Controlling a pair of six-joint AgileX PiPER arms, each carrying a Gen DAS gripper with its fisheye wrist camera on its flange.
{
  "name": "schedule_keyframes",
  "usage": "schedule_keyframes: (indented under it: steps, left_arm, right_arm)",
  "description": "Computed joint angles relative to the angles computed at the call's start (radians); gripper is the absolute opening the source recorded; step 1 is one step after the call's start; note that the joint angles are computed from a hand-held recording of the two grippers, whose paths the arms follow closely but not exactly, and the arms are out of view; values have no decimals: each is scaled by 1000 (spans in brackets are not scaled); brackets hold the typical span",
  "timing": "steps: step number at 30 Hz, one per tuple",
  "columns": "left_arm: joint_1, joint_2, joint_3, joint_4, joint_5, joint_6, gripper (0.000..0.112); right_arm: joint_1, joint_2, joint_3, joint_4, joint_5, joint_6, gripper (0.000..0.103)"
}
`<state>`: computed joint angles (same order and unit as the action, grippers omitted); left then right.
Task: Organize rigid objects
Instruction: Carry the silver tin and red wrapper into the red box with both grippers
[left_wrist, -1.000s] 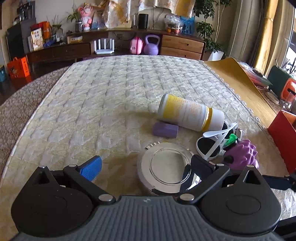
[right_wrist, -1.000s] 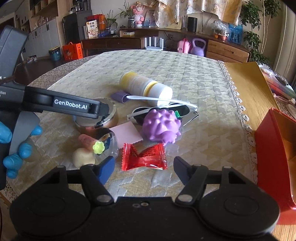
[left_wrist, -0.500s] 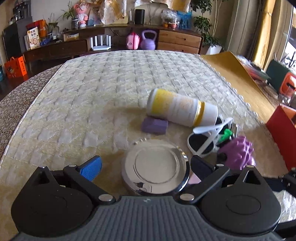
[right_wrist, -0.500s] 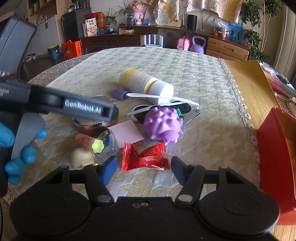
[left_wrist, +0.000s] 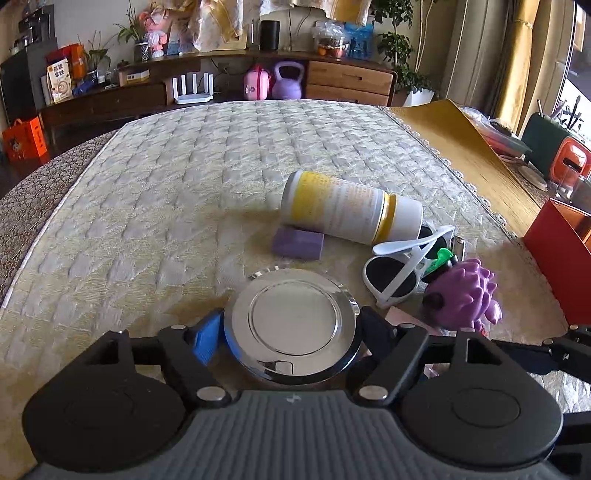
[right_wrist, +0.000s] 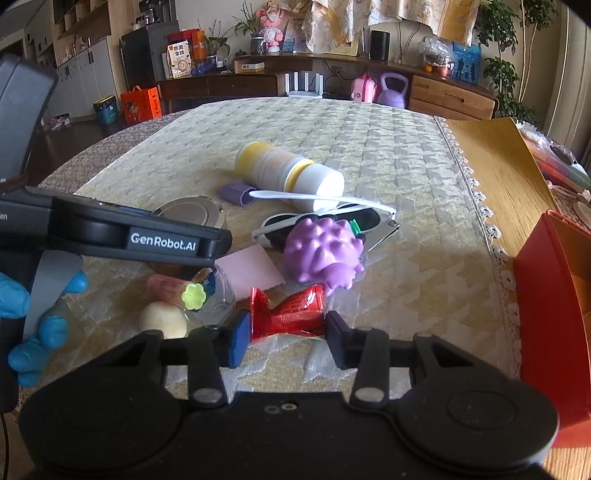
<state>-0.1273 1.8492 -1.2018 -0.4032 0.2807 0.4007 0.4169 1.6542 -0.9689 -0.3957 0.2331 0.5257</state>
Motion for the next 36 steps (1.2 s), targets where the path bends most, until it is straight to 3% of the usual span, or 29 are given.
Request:
schedule_keyframes:
  steps: [9,18,29,36]
  left_arm:
    - [13,-80,35,55,24,-17,78]
    - [-25,-203,25,63,135,-11,78]
    - [-188,-246,-90,150,227,-109,78]
    - [-318,-185,-215,224,275,-206,78]
  right_arm:
    - [-22,-92,66,80,-20,-62,41]
    - [-77,-260,122,216,36,-206,41]
    - [-244,-446,128,358,125,-386,41]
    - [-434,-509,149,579,153,-666,41]
